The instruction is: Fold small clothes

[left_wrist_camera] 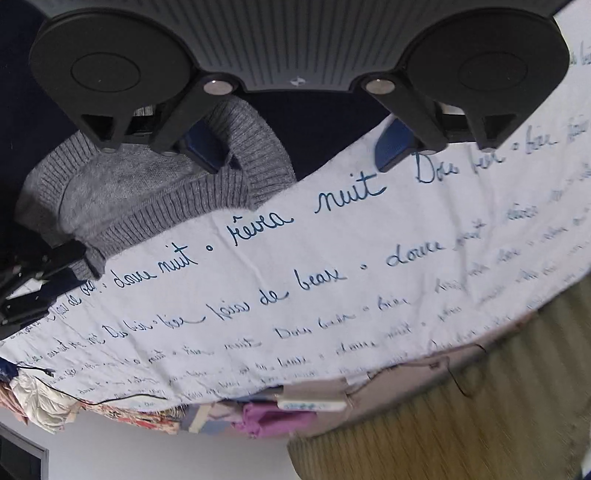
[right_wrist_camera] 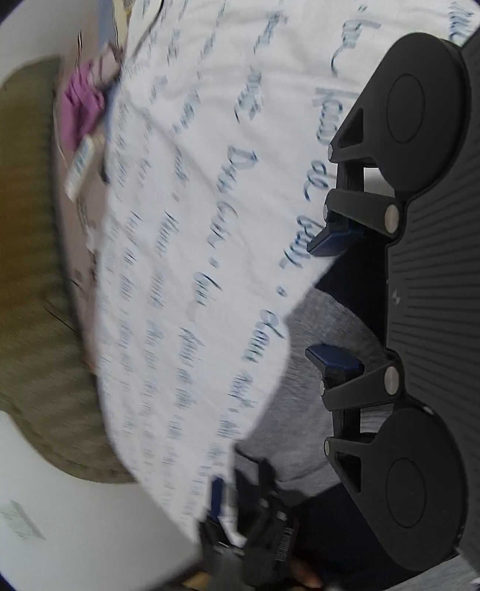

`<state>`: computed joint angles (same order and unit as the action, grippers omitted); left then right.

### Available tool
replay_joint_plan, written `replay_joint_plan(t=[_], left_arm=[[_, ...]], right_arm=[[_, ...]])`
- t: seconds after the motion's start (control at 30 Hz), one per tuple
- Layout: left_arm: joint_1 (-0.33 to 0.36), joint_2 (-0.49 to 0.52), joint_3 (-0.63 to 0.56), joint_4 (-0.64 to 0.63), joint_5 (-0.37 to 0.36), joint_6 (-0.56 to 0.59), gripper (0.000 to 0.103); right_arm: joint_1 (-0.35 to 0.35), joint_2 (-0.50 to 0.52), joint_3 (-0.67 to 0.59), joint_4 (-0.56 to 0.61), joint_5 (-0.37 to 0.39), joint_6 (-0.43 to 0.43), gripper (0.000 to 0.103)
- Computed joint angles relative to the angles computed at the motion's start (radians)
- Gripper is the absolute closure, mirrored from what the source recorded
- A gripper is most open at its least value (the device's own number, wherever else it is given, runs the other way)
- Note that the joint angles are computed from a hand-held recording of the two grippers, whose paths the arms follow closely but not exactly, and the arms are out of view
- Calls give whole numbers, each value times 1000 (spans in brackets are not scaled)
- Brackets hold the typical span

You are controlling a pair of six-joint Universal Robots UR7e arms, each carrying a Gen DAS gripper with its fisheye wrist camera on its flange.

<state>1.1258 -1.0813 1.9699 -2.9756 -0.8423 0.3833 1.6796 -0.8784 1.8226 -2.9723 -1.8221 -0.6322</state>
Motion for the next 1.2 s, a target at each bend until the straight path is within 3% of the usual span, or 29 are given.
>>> replay_joint_plan(t=[0.03,0.07,0.1,0.23,0.33,0.43,0.5,0.57,0.7,0.73,0.8,0.83,0.87,0.93,1.0,1.03,1.1,1.13,1.2], left_arm=[[7,-12,-7,38,-39,-11,56],[10,-23,-13,60,-74,-8,84],[4,-26,-15,71,-73,-4,94],[-20,-18,-8,37,-47,47,97],[-21,-19,-9,-42,-53,39,97],[-5,19,-38,-6,-11,6,97],[-5,47,-10,-108,7,59,97],[-16,61,8,-174,36,72,94],[-60,7,61,-205,89,80,79],[-78,-17,94,-262,105,82,69],[-128,-95,197,-393,131,71,40],[-154,-124,254,-492,147,79,19],[-191,-172,325,-563,177,59,10],[-249,-287,454,-579,219,-46,7],[-246,-418,538,-427,178,-217,7],[-236,-447,553,-364,181,-267,7],[-232,-419,557,-313,310,-340,8],[-237,-430,558,-252,352,-413,8],[-253,-526,574,-110,317,-551,8]], right_arm=[[-2,0,0,11,19,-22,80],[-7,-9,-1,42,46,-11,91],[-10,-15,2,47,63,-6,91],[-18,-45,43,-28,127,-10,92],[-42,-65,68,-128,210,60,94],[-45,-24,39,-146,129,94,94],[-42,5,36,-154,78,80,94],[-44,16,53,-210,81,80,94],[-25,-22,94,-265,65,150,68],[-15,-44,123,-310,67,158,66],[-7,-109,213,-395,105,173,65],[2,-143,261,-420,109,179,60],[15,-174,310,-443,101,173,57],[22,-229,423,-487,122,139,45],[25,-241,499,-513,114,113,40],[34,-218,515,-541,57,93,40],[48,-143,508,-617,-71,71,42],[48,-108,507,-690,-99,53,43],[82,-79,483,-737,-180,97,43]])
